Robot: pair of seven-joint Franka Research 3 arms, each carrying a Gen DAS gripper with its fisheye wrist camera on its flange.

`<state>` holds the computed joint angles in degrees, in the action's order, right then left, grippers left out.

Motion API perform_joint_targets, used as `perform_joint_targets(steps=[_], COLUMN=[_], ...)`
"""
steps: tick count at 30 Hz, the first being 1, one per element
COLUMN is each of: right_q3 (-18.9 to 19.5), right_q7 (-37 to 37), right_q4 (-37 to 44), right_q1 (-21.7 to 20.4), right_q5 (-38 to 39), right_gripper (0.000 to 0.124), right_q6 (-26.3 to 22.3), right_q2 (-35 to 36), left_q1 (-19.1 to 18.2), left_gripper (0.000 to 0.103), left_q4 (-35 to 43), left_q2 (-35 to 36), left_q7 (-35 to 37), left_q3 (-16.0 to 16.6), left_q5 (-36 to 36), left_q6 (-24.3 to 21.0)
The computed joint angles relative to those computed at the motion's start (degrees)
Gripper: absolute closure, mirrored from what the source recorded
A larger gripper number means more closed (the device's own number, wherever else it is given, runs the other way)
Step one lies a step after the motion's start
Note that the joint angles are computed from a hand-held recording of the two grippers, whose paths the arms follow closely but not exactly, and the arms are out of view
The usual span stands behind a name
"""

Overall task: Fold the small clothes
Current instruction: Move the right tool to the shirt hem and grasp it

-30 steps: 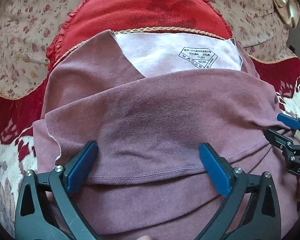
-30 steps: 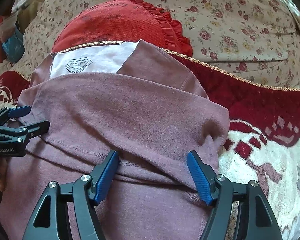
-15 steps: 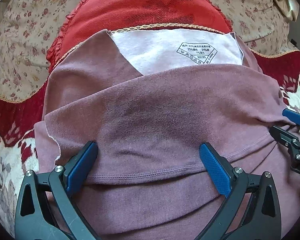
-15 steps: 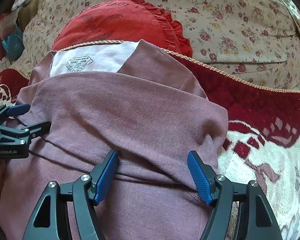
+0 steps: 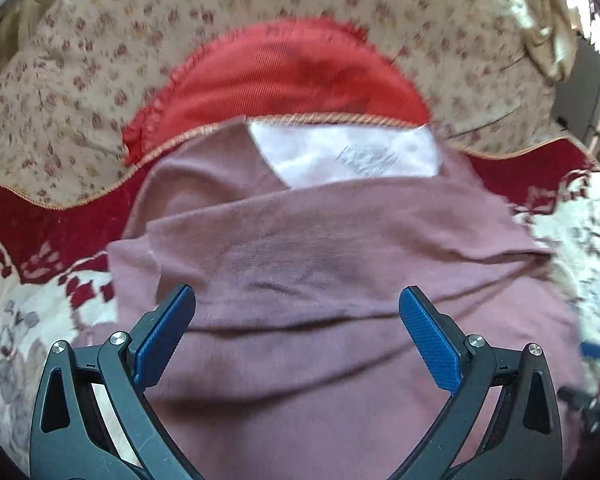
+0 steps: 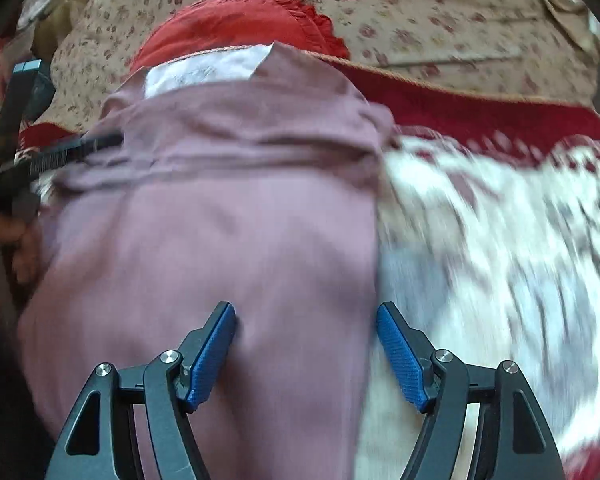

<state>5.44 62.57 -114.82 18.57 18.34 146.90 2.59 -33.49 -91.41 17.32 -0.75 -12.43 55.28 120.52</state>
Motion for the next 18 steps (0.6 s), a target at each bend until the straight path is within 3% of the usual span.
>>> perform_joint_targets(steps=[6, 9, 12, 14, 16, 18], right_q3=[-3.46, -6.69, -7.69, -7.01, -4.86, -3.25], right_q7=[-8.71, -11.16, -10.91, -11.36, -11.62, -10.73], right_q4=[-16.93, -21.54, -24.76, -25.92, -27.07, -27.2], right_q1=[-1.0, -1.6, -2.84, -3.3, -3.78, -3.9], right_q5=[9.66, 15.77, 16.56, 14.14, 10.37, 7.21], right_gripper=[0.053, 0.053, 0.053, 0.064, 0.079, 0.084], right_q6=[3.17, 0.84, -3.93, -8.6, -8.91, -8.6], right_q2=[-15.74, -21.71, -25.39, -26.35, -26.66, -25.97], left_q1=[-1.89, -2.52, -2.75, -3.07, -3.33, -3.57], left_gripper=[0.001, 0.001, 0.001, 0.001, 0.001, 0.001], left_q4=[-5.92, -11.98, -18.92, -21.26, -21.43, -20.97], left_q2=[-6.66, -11.44, -15.89, -16.92, -16.76, -16.87], left_q7=[-1.1, -3.85, -11.89, -17.3, -19.83, -21.71], left_q3=[-2.85, -5.34, -8.09, -9.96, -11.08, -11.63], left_q5=[3.04, 2.01, -0.01, -0.76, -1.73, 0.91], left_q6=[0.1, -0.82, -0.21, -1.08, -2.73, -5.16])
